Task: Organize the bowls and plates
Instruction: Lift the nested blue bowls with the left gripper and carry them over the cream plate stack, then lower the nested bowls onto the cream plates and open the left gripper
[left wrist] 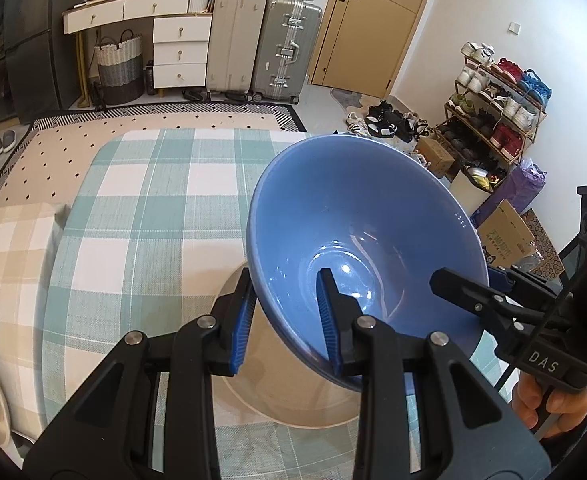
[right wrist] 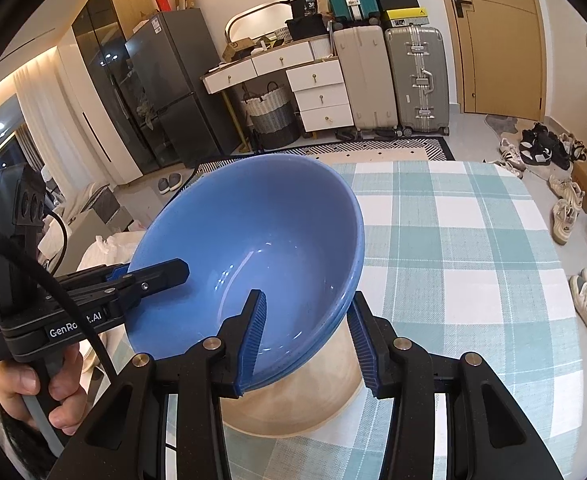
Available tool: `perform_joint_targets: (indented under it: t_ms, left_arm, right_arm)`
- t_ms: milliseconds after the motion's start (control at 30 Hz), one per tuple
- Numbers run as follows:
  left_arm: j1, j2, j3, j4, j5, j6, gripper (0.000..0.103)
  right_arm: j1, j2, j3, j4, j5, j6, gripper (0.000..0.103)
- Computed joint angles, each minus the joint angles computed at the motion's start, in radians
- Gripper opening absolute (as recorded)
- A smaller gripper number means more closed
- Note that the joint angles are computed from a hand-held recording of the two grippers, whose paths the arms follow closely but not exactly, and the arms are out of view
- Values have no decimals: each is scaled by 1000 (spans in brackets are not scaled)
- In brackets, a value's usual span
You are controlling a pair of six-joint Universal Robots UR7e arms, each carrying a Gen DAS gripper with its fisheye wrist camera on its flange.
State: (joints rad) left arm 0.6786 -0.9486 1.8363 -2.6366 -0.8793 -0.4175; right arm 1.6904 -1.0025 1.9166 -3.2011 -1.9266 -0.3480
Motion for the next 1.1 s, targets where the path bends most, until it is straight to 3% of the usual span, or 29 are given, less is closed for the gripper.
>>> perform_joint_targets:
  t_ms: [1100]
  left_arm:
    - [118,86,-15,-59,-34,47,27]
  right_arm:
    - [-65,73,-39,36,23,-9,44]
